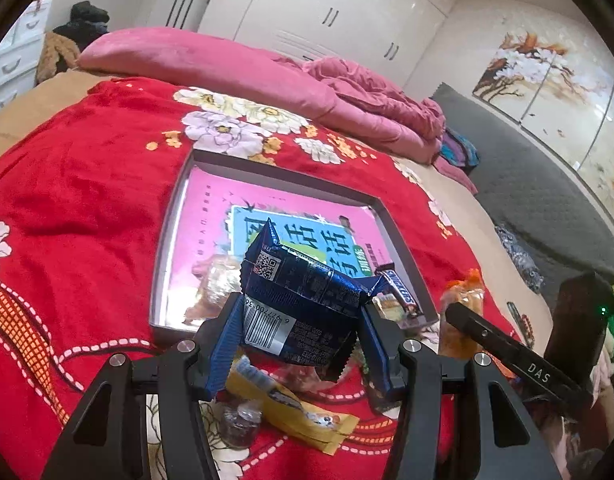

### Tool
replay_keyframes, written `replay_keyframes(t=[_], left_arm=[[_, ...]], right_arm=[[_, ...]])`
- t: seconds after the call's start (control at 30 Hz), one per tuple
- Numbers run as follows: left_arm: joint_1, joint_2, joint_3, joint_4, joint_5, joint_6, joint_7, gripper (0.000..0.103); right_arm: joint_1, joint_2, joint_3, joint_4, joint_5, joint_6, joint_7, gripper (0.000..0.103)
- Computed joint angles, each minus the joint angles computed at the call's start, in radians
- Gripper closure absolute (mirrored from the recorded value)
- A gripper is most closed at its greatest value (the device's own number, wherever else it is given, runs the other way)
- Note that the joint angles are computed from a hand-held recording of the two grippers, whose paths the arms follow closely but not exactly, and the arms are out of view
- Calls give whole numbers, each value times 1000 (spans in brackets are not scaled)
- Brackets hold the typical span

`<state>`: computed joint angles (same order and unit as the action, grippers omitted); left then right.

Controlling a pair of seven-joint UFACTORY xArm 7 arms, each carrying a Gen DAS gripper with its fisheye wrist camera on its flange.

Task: Organize snacks
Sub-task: 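Carry the bread bag over the tray with the right tool while the left carries the blue pack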

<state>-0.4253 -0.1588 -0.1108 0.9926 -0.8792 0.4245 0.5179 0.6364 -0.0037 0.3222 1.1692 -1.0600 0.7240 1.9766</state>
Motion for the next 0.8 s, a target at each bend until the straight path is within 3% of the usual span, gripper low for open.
replay_keyframes(t=[0.8], left_arm=[[42, 90, -30, 71, 22, -36, -39, 46]], right_arm=[[8, 62, -35, 76, -149, -2, 123, 71]])
